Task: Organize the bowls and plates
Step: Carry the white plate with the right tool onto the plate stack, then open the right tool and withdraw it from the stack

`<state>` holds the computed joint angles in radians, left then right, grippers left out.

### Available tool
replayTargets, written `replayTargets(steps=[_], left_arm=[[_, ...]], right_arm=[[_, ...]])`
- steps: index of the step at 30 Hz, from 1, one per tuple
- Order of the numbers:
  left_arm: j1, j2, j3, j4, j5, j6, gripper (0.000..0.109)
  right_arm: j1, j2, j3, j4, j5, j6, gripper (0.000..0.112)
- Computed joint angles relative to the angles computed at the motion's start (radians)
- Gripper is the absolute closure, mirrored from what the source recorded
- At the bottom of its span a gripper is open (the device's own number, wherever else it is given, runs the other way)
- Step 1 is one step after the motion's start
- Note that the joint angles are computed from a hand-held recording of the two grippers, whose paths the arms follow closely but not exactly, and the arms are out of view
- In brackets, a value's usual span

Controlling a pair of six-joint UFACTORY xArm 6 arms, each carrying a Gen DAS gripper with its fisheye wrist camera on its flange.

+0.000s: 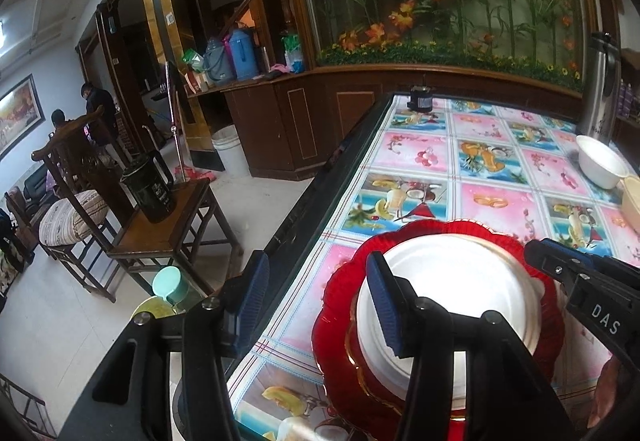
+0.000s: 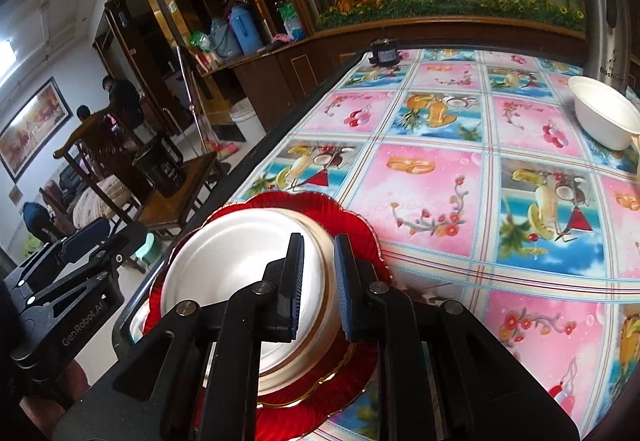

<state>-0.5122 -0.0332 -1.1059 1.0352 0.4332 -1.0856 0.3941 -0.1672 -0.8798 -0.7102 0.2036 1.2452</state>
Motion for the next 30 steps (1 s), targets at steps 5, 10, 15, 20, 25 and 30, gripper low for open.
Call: replayTargets(steps=[5,10,15,20,25,30], left_arm=[[-0.014,-0.014,-0.003,0.019,0.007,-0.017,0.057],[-0.035,-0.023,-0.011,0.026,0.02,-0.024,0.056],[-0.07,-0.004,-0.051,-0.051,0.024,0.047,0.05],[-0.135,0.046,-0.127,-0.209,0.027,0.195,0.044],[-0.226,0.162,-0.273,-0.493,0.064,0.424,0.039],[-0.309,0.322,-0.475,-0.675,0.165,0.541,0.039]], right_arm=[[-0.007,-0.019,0.018,0.007,-0.012,-0.004,0.097],[-0.02,-0.054,0.046,-0.014,-0.027,0.016,0.097],[-0.046,-0.106,0.09,-0.029,-0.042,0.025,0.097],[-0.112,-0.191,0.169,-0.094,-0.057,0.054,0.097],[-0.257,-0.344,0.33,-0.145,-0.119,0.074,0.097],[-0.435,-0.565,0.529,0.022,-0.166,-0.127,0.097]])
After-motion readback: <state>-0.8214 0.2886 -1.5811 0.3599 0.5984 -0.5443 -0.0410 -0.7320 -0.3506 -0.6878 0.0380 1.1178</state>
